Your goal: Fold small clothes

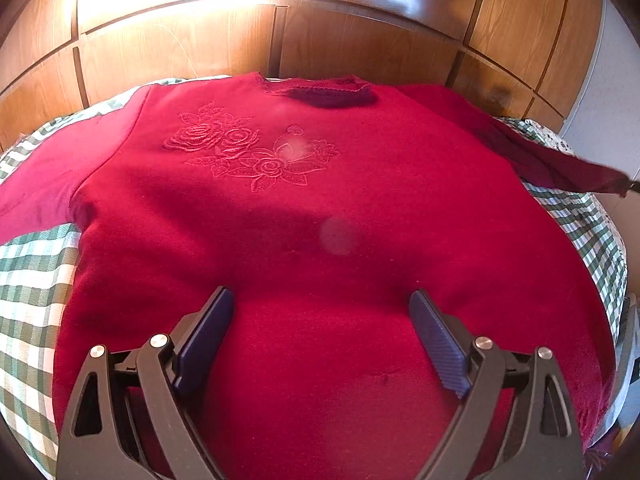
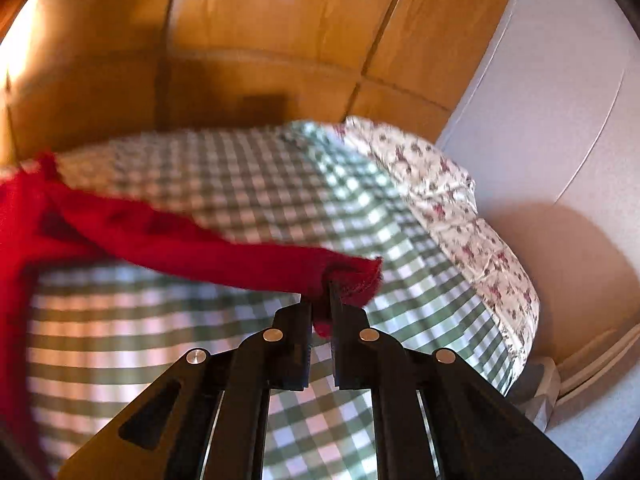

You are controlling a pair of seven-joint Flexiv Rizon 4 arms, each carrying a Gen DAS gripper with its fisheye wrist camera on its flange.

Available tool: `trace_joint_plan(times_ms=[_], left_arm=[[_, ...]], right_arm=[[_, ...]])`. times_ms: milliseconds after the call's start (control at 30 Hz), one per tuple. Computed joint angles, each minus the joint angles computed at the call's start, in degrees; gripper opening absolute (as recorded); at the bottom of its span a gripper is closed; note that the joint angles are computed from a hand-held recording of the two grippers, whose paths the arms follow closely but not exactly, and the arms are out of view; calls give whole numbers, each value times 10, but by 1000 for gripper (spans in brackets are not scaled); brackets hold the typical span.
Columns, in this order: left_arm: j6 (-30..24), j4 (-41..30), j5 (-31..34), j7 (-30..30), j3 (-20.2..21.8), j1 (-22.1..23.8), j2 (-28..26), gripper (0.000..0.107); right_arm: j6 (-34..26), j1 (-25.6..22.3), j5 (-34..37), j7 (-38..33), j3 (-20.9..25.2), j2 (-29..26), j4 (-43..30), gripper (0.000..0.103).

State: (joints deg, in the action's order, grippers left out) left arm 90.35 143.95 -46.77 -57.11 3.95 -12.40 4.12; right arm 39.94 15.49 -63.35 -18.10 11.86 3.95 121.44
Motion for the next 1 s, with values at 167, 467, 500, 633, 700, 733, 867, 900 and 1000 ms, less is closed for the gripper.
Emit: trace_joint_plan(times_ms=[167, 467, 500, 633, 700, 733, 867, 900, 1000], left_arm=[[1, -2, -22, 18, -1, -5, -3, 91], [-2, -5, -4, 7, -5, 5, -5, 92], [-2, -5, -3, 6, -5, 5, -5, 92], [-1, -5, -3, 6, -5, 5, -6, 92], [-1, -5, -3, 6, -5, 5, -7, 93], [-1, -6, 1, 4, -6, 6, -7, 93], [-6, -6, 30, -15, -7, 17, -6, 93], [-7, -6, 41, -22, -7, 20, -6, 93], [-10, -7, 63, -37, -6, 26, -5, 94]], right_arm=[[22, 0, 93, -52, 6, 31, -28, 7], [-40, -13, 104, -43, -47, -93, -134, 31], [-35, -16, 94, -18, -58, -107, -140, 47], [45, -39, 58, 135, -71, -82, -86, 70], [95, -51, 71, 167, -66, -64, -46, 70], [137, -59, 78, 182, -62, -55, -19, 70], [291, -71, 124, 184, -58, -70, 41, 65], [314, -71, 111, 197, -64, -82, 43, 63], [370, -69, 53, 276, -94, -116, 31, 62]])
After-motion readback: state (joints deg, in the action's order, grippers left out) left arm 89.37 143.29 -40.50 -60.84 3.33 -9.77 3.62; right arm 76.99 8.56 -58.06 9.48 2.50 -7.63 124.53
